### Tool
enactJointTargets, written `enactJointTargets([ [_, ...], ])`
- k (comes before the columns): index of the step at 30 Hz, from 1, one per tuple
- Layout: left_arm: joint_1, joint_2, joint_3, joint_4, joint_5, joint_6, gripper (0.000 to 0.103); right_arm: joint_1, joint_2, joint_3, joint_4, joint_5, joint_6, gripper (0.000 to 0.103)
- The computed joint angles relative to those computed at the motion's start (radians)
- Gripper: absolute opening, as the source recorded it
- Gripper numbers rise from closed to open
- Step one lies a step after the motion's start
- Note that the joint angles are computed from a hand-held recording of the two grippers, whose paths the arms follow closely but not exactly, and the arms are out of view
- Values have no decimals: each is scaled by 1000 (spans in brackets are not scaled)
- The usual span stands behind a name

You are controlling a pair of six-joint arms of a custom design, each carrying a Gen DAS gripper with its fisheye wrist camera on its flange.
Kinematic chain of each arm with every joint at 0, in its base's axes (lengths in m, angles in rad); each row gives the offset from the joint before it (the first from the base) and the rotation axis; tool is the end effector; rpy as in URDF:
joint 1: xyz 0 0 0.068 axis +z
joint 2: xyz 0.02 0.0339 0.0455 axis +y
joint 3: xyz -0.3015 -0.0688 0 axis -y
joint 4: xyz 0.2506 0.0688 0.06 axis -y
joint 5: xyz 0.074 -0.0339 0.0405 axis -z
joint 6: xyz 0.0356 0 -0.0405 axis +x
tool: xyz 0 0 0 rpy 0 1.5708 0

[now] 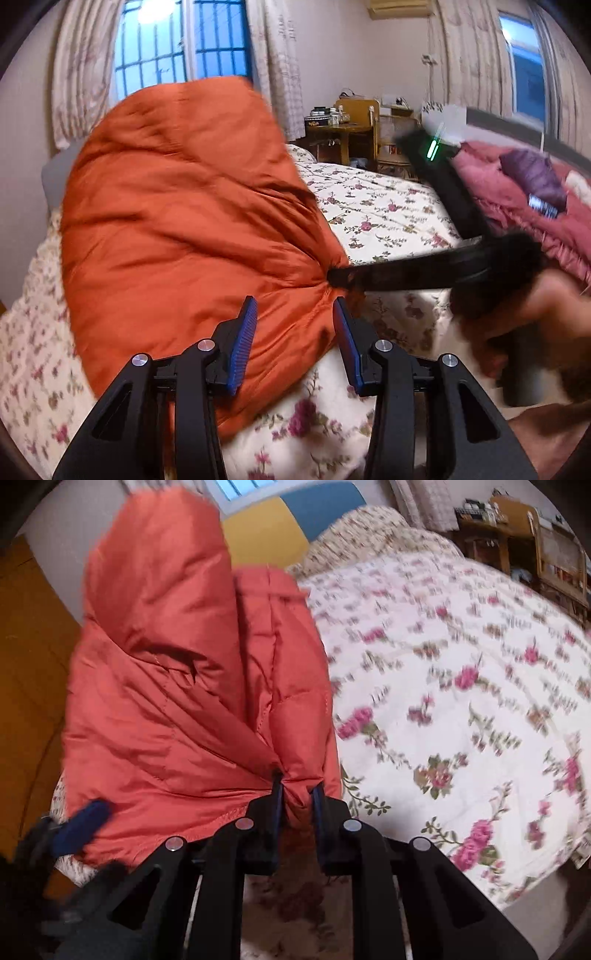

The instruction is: Fold large clothes

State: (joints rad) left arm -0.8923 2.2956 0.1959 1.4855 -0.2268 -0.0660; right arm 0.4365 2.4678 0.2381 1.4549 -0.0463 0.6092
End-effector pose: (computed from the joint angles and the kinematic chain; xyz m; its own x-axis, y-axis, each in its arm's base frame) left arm 0.1531 -0.1772 0.0299 -0.4033 0.3979 -0.8240 0.6180 0.7826 0.0754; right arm 0.2058 0.0978 -0.0099 -0.7787 0.2674 -0.5675 -0.0082 0.9002 0.4354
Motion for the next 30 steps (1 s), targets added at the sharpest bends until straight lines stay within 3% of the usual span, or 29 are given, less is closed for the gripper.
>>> enactJointTargets([
  [4, 45, -100, -23, -101, -22, -39, 42, 10, 19, -12, 46, 20, -10, 13],
  [8, 84, -196, 4, -231, -117, -56, 42, -37, 33, -39, 104, -46, 13, 16],
  [12, 97, -243, 54, -340, -216, -61, 42, -2, -58, -65, 46, 20, -25, 22],
  [14, 135, -254, 84, -390, -195, -76, 46, 15, -103, -78, 20, 48, -46, 23],
  [15, 151, -252, 99, -404, -188, -77, 58, 14, -114, -84, 22, 49, -51, 23],
  [16, 153, -248, 104, -405, -193, -81, 61, 14, -120, -88, 23, 49, -51, 24],
  [21, 160, -247, 133, -438, -197, -73, 67, -6, -187, -99, -39, 28, -53, 26],
  [24, 164, -242, 152, -454, -192, -63, 70, -8, -236, -128, -49, 47, -35, 32],
  [28, 191, -268, 165, -494, -160, -61, 71, -3, -389, -204, -26, 130, -27, 33],
  [30, 211, -295, 164, -512, -130, -67, 71, -1, -500, -203, -91, 137, -37, 33],
])
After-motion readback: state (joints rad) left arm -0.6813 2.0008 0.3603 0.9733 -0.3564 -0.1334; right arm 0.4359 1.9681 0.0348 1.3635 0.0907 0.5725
